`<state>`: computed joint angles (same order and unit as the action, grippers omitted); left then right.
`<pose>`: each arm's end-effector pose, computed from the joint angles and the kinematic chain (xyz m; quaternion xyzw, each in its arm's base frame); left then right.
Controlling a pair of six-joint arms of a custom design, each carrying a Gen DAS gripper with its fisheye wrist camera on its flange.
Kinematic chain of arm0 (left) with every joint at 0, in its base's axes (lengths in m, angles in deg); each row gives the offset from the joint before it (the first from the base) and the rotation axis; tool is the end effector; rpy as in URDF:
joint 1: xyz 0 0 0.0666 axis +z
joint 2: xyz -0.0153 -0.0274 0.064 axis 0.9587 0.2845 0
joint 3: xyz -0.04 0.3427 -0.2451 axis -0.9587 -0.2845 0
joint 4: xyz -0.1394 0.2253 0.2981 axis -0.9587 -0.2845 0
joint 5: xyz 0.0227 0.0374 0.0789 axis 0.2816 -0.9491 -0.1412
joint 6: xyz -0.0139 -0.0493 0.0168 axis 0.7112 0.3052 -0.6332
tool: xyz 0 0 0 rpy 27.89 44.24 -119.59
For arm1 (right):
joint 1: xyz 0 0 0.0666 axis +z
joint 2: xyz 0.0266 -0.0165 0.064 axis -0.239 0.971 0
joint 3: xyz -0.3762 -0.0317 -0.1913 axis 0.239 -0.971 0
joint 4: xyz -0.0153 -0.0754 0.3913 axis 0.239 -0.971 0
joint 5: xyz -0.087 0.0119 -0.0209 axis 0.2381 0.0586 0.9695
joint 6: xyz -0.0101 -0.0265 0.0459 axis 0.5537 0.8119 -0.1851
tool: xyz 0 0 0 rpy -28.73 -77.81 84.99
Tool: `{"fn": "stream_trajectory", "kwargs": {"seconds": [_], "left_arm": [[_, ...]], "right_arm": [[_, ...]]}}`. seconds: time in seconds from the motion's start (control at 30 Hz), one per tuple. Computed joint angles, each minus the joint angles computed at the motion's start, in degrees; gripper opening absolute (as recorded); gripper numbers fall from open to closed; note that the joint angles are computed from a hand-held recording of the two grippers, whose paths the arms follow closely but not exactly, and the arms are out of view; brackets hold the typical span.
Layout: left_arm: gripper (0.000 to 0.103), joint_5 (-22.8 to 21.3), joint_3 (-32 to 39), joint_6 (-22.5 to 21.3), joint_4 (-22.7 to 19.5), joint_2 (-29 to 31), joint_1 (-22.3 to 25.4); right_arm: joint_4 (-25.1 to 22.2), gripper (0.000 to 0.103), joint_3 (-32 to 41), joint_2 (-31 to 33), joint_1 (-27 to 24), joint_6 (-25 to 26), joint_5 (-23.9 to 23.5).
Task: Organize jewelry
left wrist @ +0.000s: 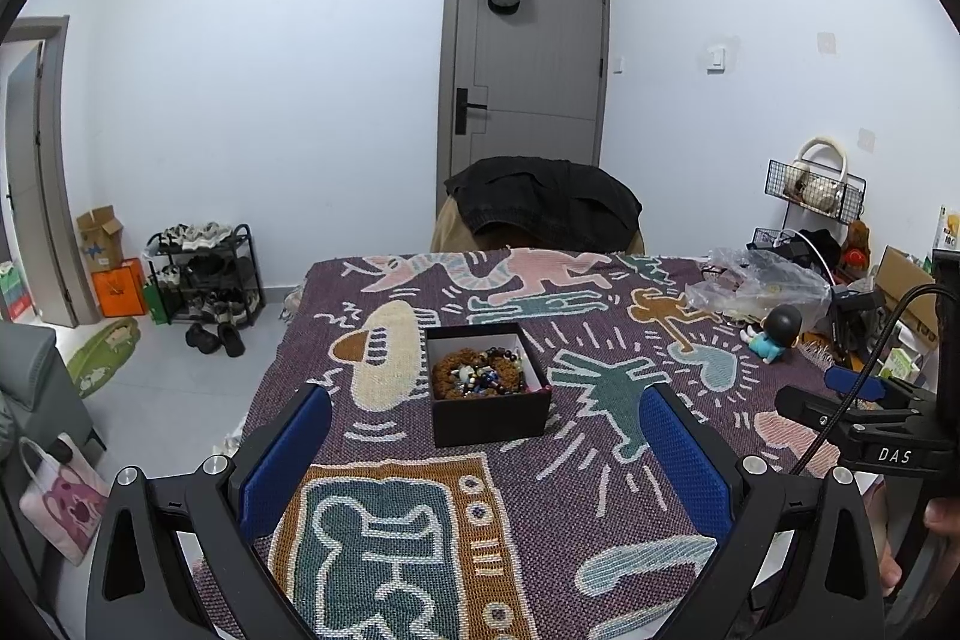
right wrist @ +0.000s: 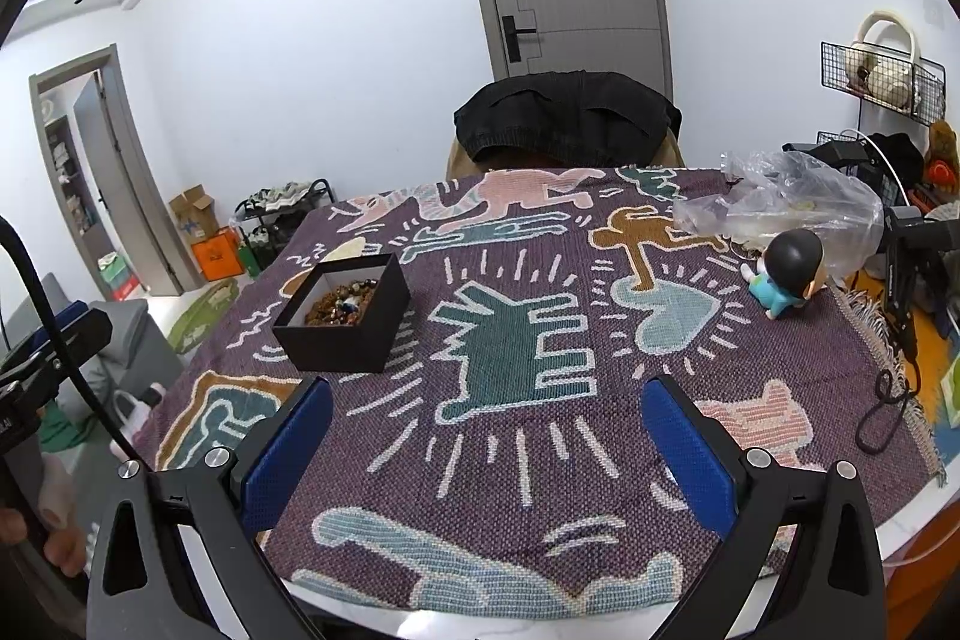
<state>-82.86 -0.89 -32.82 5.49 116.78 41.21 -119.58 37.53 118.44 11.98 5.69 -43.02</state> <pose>0.3724 -0.2129 0.5798 -0.0576 0.8421 0.0036 0.5362 0.4519 0.2195 0.5813 -0.1325 0.8757 0.1563 0.4373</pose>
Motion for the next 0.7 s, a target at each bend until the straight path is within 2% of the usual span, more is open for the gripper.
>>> {"fn": "stream_trajectory", "kwargs": {"seconds": [0.7], "left_arm": [[0.103,0.12,0.24,-1.06,0.5,0.27,-0.08]], "right_arm": [[0.52,0.103,-0.38,-0.11,0.16,0.1,0.2]]}}
